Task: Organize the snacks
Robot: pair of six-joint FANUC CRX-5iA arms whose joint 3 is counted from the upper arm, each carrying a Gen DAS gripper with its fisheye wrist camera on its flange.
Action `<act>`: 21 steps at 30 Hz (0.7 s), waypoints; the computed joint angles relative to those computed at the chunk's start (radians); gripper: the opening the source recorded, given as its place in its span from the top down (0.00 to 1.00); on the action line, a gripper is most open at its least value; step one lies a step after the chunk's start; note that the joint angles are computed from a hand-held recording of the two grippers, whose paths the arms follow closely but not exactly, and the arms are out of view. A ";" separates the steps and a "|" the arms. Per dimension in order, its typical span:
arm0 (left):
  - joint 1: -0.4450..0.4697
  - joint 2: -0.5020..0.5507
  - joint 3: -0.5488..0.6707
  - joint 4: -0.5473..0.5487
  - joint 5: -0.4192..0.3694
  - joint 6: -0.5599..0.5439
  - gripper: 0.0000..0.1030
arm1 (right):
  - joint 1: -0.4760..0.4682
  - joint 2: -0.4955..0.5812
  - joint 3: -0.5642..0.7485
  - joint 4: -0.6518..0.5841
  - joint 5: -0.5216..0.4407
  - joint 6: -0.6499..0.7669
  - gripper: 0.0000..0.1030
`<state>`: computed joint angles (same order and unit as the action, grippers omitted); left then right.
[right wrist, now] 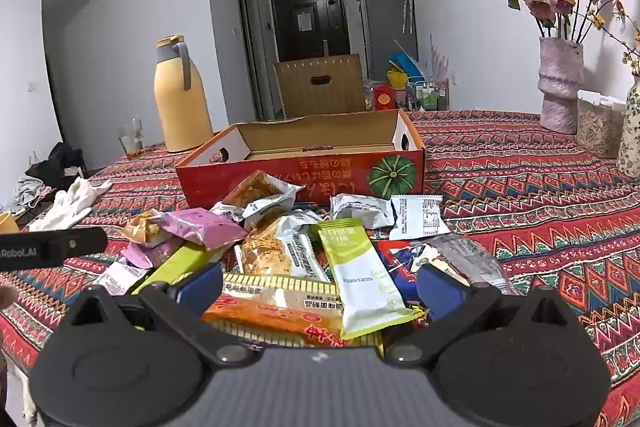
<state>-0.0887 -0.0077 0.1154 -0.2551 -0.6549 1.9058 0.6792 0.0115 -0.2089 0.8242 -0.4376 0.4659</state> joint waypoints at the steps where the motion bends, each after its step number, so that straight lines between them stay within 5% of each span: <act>1: 0.001 0.000 -0.002 0.010 -0.002 -0.011 0.00 | 0.000 0.000 -0.002 0.005 0.001 -0.005 0.00; 21: 0.025 0.005 -0.022 0.105 0.012 -0.077 0.00 | 0.002 0.005 0.000 0.032 -0.017 -0.029 0.00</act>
<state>-0.0641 -0.0030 0.0937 -0.1505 -0.6432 1.8287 0.6809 0.0166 -0.2091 0.8565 -0.4543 0.4369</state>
